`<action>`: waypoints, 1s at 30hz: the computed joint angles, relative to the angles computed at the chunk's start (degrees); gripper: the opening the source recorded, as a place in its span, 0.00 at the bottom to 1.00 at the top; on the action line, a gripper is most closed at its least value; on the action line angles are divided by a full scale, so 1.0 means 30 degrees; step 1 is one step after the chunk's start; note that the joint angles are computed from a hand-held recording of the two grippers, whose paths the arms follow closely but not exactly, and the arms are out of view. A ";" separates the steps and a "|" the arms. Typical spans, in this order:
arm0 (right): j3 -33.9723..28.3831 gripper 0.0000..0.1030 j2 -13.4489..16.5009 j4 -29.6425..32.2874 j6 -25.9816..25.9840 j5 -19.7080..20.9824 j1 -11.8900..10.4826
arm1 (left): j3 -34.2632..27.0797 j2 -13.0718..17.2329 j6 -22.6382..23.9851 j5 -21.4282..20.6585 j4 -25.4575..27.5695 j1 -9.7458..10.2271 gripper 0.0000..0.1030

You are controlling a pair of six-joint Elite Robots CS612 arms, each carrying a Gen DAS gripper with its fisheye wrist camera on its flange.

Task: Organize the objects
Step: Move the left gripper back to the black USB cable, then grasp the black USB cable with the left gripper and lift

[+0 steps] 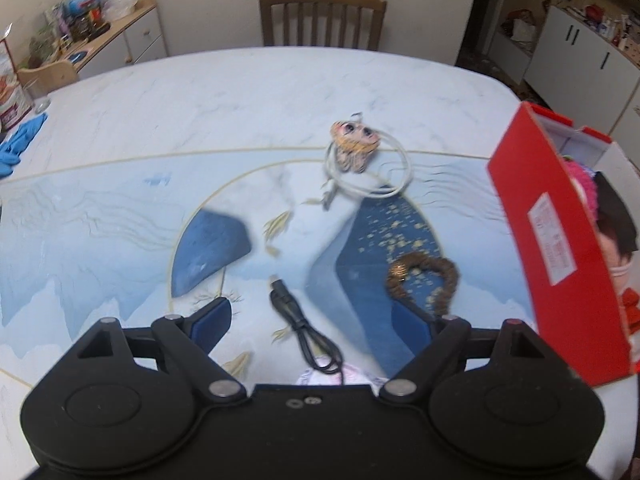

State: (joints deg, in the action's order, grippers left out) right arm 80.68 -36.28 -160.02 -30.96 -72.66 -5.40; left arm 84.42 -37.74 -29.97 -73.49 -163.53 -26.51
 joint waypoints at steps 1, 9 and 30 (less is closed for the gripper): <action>-0.0008 0.08 0.0007 -0.0013 0.0013 -0.0017 0.0010 | -0.0076 0.0092 -0.0103 0.0089 0.0117 0.0026 0.84; -0.0200 0.08 0.0038 0.0536 0.0036 0.0070 -0.0024 | -0.0854 0.0856 -0.1018 0.0212 0.0935 0.0229 0.77; -0.0455 0.08 0.0089 0.1106 -0.0368 -0.0190 0.0065 | -0.1395 0.1252 -0.1773 -0.0388 0.1912 0.0344 0.24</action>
State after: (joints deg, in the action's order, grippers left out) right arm 79.31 -36.01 -156.70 -32.06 -73.23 -5.21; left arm 80.23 -33.99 -35.29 -74.65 -157.79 -25.48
